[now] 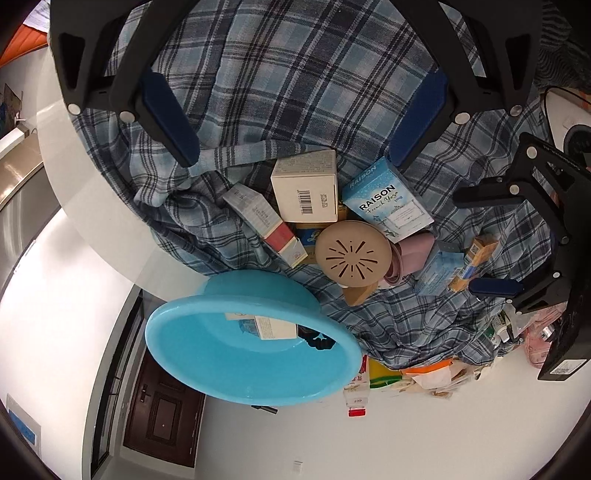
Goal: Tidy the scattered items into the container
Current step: 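Lower the left tool onto the blue-white RAISON box and close on it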
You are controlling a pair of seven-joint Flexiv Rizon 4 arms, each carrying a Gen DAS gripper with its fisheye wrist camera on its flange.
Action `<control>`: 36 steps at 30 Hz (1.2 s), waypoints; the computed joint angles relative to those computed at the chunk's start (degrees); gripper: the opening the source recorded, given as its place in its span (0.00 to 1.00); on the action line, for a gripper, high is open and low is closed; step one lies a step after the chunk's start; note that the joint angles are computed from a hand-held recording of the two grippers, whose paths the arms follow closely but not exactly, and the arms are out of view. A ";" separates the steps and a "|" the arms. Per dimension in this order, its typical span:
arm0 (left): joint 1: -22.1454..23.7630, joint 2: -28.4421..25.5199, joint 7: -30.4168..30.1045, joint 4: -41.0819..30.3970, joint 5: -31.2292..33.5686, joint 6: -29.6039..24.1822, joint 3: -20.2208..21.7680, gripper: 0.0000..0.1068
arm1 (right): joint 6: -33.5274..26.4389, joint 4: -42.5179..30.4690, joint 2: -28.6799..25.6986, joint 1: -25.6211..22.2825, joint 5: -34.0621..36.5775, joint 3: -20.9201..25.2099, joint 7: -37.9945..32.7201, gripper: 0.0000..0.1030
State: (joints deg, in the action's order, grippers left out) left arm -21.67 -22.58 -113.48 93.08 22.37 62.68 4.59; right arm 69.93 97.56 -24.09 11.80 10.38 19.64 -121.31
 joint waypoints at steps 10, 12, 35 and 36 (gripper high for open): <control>-0.80 -6.56 3.15 -6.86 -3.50 -5.03 -0.94 0.96 | -2.65 -1.97 -1.42 -1.18 1.83 -0.13 0.28 1.00; -0.93 -7.71 2.51 -7.88 -4.18 -5.27 -0.66 0.96 | -2.90 -1.94 -1.43 -1.31 1.92 -0.46 0.43 1.00; -0.45 -7.84 6.32 -6.37 -8.00 -2.95 -1.53 0.42 | -4.96 -2.22 -1.53 -1.56 2.27 -1.10 2.09 1.00; -0.13 -7.56 6.80 -5.95 -8.73 -2.95 -1.84 0.42 | -5.42 -2.44 -1.54 -1.73 2.65 -0.86 1.98 1.00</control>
State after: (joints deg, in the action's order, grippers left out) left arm -21.80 -30.14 -106.69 87.14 13.65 59.73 2.75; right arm 64.51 95.12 -25.63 10.07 13.03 18.79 -119.33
